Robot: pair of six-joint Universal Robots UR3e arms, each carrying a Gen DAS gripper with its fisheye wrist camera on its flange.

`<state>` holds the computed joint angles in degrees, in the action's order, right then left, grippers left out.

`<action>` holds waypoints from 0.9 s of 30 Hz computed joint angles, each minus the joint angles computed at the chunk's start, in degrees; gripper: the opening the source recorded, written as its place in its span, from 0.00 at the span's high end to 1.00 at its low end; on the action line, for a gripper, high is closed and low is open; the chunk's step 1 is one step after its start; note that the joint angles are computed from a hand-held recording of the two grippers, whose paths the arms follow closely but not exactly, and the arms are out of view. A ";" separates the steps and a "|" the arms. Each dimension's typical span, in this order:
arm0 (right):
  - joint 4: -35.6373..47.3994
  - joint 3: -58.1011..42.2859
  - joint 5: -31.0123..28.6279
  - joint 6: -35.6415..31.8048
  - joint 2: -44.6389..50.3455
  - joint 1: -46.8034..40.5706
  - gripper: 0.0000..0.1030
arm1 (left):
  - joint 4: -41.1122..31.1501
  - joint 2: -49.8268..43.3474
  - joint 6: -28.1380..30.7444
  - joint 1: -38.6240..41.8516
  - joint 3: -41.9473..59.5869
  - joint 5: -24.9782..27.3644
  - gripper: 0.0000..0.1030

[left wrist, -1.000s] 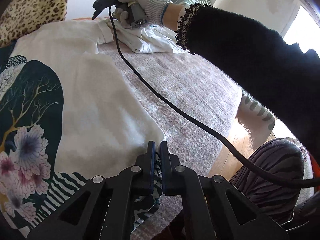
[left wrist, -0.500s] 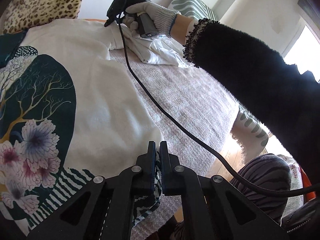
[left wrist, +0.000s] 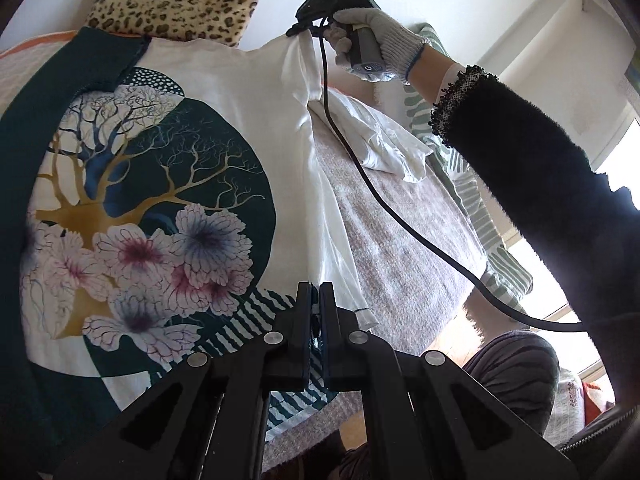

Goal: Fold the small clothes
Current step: 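Lift and fold the cream side inward over the green fold with both grippers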

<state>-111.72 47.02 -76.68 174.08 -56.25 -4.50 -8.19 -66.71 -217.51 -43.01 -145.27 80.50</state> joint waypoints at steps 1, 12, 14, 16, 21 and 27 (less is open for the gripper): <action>0.71 -1.92 -0.92 0.44 0.91 1.13 0.98 | -1.66 3.39 -0.03 0.78 -1.61 -0.29 0.98; 13.94 -31.90 -9.61 4.01 17.25 12.52 0.98 | -10.21 10.89 1.03 2.26 -3.39 4.38 0.97; 15.61 -35.21 -9.89 3.80 18.96 13.33 0.98 | -14.75 16.61 1.12 5.83 -4.77 2.19 0.90; 16.33 -36.85 -10.72 3.40 19.99 13.86 0.98 | -13.18 14.70 0.54 3.32 -3.86 4.72 0.88; 10.64 -25.95 -9.59 3.35 15.04 12.51 0.98 | -6.11 0.13 2.57 -3.82 2.84 5.41 0.85; 6.21 -17.27 -8.66 2.20 10.66 11.18 0.98 | -7.28 -11.08 2.53 -8.61 10.01 10.14 0.81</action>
<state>-105.51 29.75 -85.34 176.28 -45.59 6.68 -15.46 -77.80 -214.98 -51.62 -135.27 90.63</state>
